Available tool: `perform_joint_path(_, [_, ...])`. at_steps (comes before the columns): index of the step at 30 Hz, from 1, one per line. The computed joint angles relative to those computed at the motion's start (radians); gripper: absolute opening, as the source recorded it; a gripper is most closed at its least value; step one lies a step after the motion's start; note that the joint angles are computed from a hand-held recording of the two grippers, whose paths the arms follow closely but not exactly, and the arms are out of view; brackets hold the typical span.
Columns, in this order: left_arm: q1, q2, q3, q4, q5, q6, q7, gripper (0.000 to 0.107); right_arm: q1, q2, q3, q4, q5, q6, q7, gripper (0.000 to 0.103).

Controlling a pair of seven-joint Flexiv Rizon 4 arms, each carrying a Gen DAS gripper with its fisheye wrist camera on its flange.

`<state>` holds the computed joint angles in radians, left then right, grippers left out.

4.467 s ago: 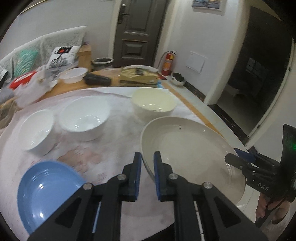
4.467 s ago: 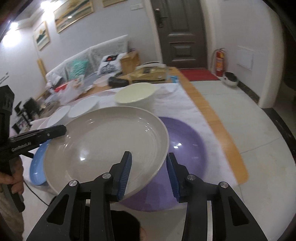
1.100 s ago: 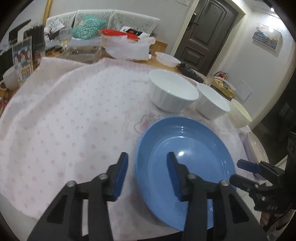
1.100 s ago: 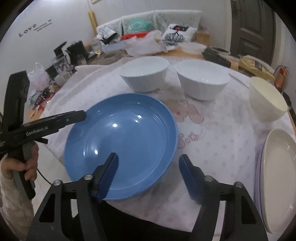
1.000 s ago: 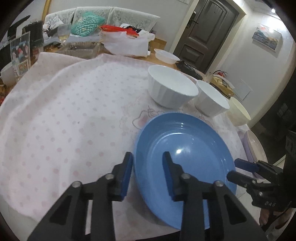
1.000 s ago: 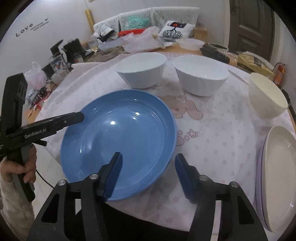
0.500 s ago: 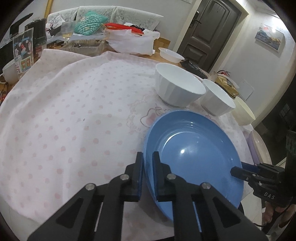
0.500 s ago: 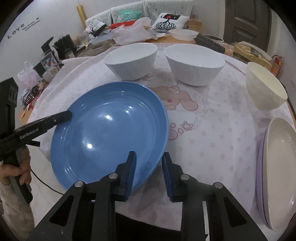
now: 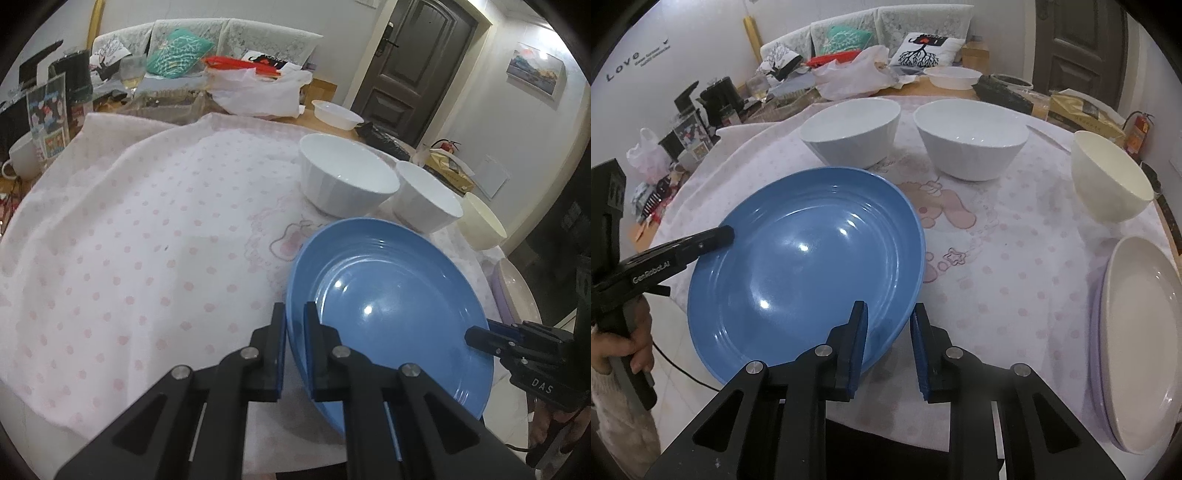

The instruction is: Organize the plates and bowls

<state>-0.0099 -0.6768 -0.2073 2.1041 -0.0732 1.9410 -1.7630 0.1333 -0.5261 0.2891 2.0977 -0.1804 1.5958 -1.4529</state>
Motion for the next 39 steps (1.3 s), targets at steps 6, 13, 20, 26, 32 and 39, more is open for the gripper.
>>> perform_joint_path(6, [-0.031,0.024,0.010,-0.007,-0.010,-0.005,0.002,0.007,-0.026,0.019,0.013,0.021,0.009,0.033,-0.005,0.018])
perform_joint_path(13, [-0.094,0.051,0.032,-0.032,-0.028,-0.023,0.023,0.007,-0.104,0.040,0.058,0.053,0.015,0.079,-0.012,0.018])
perform_joint_path(20, [-0.184,0.055,0.065,-0.093,-0.068,-0.062,0.062,0.007,-0.175,0.076,0.067,0.098,-0.004,0.131,0.001,0.018])
perform_joint_path(26, [-0.327,0.034,0.150,-0.200,-0.130,-0.135,0.108,0.007,-0.263,0.096,0.080,0.128,-0.032,0.169,0.026,0.018])
perform_joint_path(32, [-0.402,-0.015,0.171,-0.339,-0.145,-0.223,0.154,0.007,-0.357,0.109,0.077,0.149,-0.072,0.205,0.074,0.018])
perform_joint_path(39, [-0.501,-0.117,0.231,-0.561,-0.128,-0.393,0.159,0.007,-0.391,0.127,-0.003,0.168,-0.111,0.234,0.132,0.018])
